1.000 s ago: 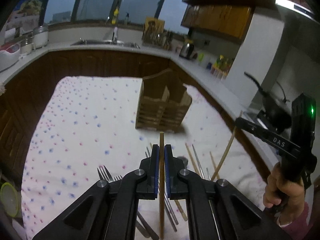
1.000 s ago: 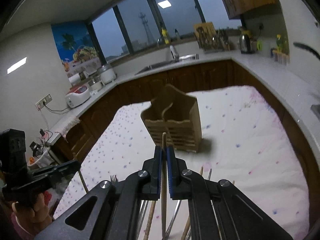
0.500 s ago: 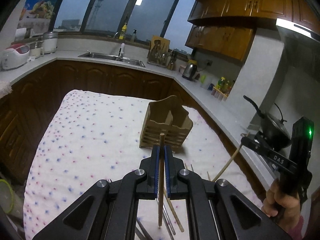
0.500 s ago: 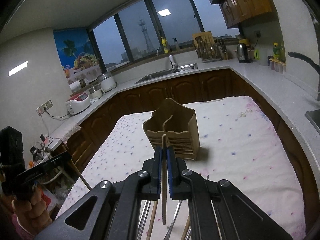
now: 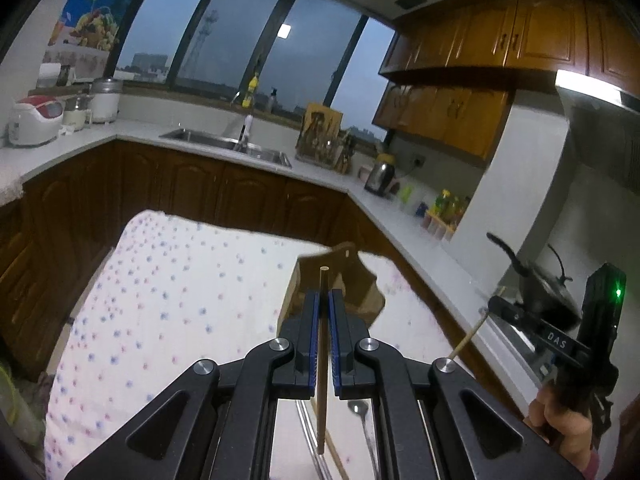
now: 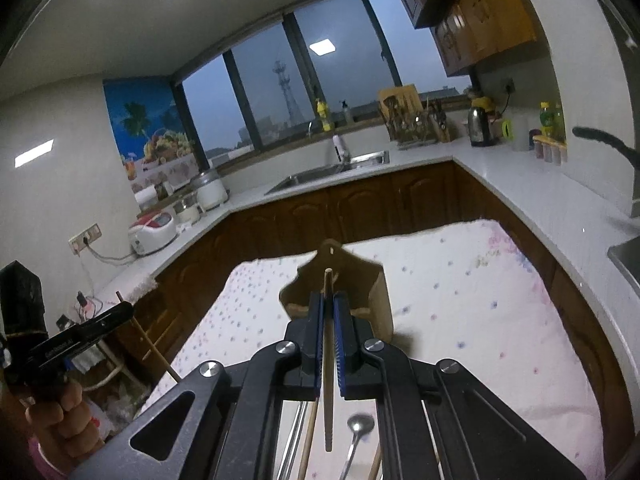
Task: Organize utensils
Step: 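Lift both held chopsticks and carry them above the wooden utensil holder, then lower the chopsticks into the holder and open both tools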
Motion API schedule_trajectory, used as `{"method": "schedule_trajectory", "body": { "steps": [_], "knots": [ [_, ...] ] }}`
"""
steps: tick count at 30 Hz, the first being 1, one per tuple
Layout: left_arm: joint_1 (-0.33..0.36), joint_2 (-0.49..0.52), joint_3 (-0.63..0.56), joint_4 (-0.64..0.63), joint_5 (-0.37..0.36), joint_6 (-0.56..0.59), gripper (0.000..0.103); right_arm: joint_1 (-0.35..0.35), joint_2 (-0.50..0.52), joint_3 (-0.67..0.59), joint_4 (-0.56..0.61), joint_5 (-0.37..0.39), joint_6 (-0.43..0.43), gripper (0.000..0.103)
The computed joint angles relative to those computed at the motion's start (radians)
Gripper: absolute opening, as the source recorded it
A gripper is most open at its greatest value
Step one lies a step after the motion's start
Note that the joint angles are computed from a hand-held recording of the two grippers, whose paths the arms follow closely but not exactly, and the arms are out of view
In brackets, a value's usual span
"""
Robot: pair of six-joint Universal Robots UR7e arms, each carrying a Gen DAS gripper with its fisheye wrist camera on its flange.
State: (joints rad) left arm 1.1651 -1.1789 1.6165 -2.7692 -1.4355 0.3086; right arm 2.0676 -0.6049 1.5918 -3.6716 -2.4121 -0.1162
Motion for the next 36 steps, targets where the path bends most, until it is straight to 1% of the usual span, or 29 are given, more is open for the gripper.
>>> {"method": "schedule_trajectory", "body": {
  "steps": [8,13,16,23,26,29,32,36],
  "knots": [
    [0.007,0.105,-0.123,-0.078,-0.045,0.02,0.003,-0.024,0.017,-0.113,-0.077,0.037,-0.114,0.005],
    [0.008,0.205,-0.233,-0.127,-0.06,0.032,0.003,-0.047,0.036,-0.214,-0.102,0.067,-0.187,0.005],
    [0.012,0.269,-0.295,-0.156,-0.076,0.039,0.003,-0.066,0.048,-0.269,-0.1,0.087,-0.211,0.005],
    [0.038,0.446,-0.424,-0.249,-0.084,0.069,0.003,-0.129,0.095,-0.356,-0.054,0.115,-0.213,0.005],
    [0.053,0.521,-0.47,-0.263,-0.077,0.058,0.003,-0.158,0.112,-0.357,-0.056,0.13,-0.192,0.005],
    [0.069,0.593,-0.529,-0.263,-0.071,0.032,0.003,-0.191,0.126,-0.34,-0.061,0.15,-0.148,0.005],
    [0.083,0.659,-0.595,-0.26,-0.07,0.003,0.003,-0.211,0.14,-0.328,-0.082,0.166,-0.132,0.005],
    [0.094,0.734,-0.693,-0.21,-0.068,-0.03,0.003,-0.231,0.161,-0.316,-0.133,0.191,-0.124,0.005]
  ]
}}
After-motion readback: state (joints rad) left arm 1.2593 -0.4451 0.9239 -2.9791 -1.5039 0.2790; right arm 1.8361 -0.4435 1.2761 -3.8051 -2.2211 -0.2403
